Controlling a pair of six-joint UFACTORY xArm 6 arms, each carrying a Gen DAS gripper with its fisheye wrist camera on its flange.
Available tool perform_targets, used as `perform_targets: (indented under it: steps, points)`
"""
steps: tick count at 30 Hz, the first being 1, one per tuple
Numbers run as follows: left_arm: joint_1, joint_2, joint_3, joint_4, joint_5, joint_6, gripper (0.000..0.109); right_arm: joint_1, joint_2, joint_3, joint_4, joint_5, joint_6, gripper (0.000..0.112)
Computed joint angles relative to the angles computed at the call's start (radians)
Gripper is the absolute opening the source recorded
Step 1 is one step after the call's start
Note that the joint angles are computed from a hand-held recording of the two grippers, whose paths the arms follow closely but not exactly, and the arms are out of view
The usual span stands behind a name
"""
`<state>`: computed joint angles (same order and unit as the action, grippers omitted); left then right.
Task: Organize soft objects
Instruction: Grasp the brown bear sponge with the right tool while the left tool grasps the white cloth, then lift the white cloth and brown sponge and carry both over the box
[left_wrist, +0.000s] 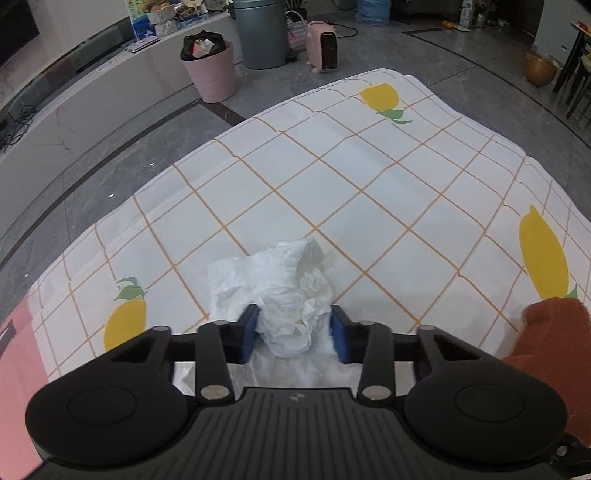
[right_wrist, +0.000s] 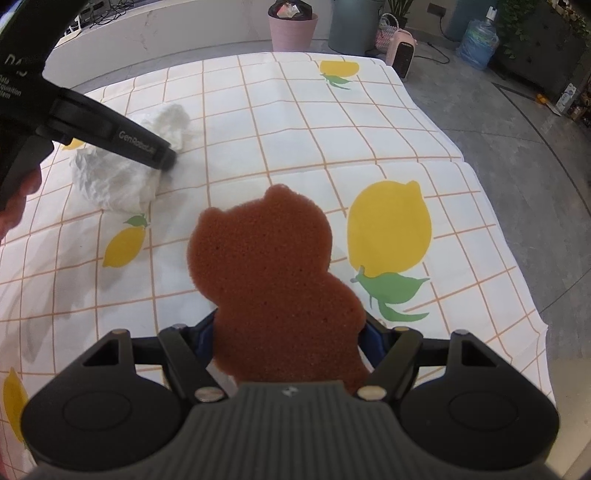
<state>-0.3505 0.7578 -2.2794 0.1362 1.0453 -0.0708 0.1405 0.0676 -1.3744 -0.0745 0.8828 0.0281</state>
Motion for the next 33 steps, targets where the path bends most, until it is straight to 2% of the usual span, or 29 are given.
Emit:
perform_targets:
  steps: [3,9,12,16,19,24,29,33]
  points:
    - [0.001,0.003,-0.02,-0.006,0.019,-0.024,0.031,-0.001,-0.012,0.014,0.02,-0.018,-0.013,0.073]
    - [-0.004,-0.054,0.047,-0.011,0.003,-0.054,0.03,-0.005,-0.027,0.036,0.04,-0.061,-0.013,0.073]
    - [-0.008,-0.104,0.106,-0.019,-0.025,-0.053,0.029,-0.011,-0.036,0.049,0.072,-0.103,0.002,0.073]
    - [-0.015,-0.174,0.17,-0.028,-0.015,-0.06,0.029,-0.005,-0.049,0.082,0.109,-0.167,0.032,0.073]
    - [-0.025,-0.249,0.244,0.012,-0.02,-0.083,0.03,0.023,-0.036,0.063,-0.005,-0.122,0.143,0.073]
    - [-0.021,-0.388,0.359,0.038,0.006,-0.115,0.03,0.074,-0.09,0.101,-0.17,-0.177,0.347,0.072]
    - [-0.012,-0.563,0.495,0.069,-0.017,-0.103,0.03,0.126,-0.174,0.111,-0.159,-0.182,0.373,0.072]
    - [0.004,-0.681,0.55,0.087,0.001,-0.117,0.03,0.205,-0.242,0.103,-0.208,-0.175,0.459,0.072]
